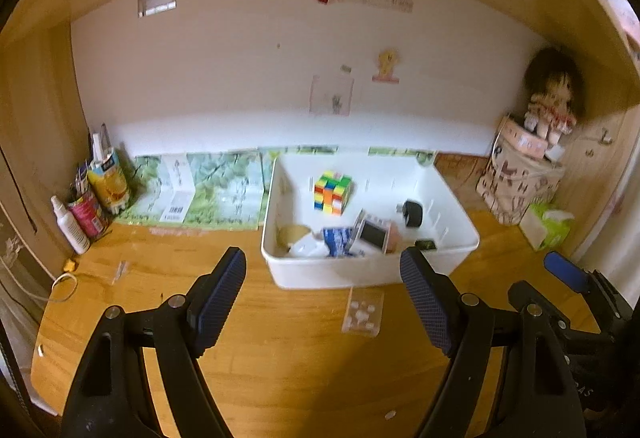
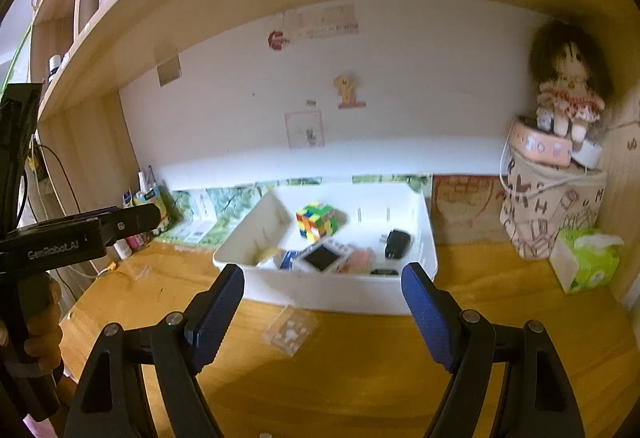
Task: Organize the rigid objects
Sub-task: 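Withdraw both tools and move right tool toward the clear plastic box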
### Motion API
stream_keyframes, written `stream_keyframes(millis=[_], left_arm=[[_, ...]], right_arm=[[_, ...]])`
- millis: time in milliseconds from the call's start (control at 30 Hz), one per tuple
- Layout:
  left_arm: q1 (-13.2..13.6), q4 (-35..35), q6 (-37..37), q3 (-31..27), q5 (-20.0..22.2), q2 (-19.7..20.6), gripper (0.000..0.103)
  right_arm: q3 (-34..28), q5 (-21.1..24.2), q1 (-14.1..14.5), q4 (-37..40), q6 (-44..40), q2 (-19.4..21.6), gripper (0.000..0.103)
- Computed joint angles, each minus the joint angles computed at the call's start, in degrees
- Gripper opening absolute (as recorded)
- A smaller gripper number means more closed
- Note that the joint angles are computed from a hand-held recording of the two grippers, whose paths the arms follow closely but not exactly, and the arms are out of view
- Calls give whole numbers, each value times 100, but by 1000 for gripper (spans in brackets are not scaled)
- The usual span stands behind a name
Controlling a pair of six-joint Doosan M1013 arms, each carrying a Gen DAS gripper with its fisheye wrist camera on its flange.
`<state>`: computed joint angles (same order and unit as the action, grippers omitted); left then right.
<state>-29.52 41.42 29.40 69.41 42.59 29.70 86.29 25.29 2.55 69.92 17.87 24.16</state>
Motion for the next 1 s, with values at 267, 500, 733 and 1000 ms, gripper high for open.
stream_keyframes(millis=[267, 500, 733, 1000], left_arm=[[-1, -662, 747, -391, 980, 193, 82], [97, -1179, 1189, -709, 1521, 360, 82], [300, -2042, 1779, -1019, 1821, 570, 82], [519, -2954, 2462, -1421, 2221, 871, 82]], right_arm=[[-5, 447, -46, -307, 647, 92, 82], [-107, 787, -37, -644, 1169, 232, 82], [-236, 826, 53, -1037, 1545, 353, 82], [-387, 675, 218, -1635, 2026, 506, 82]])
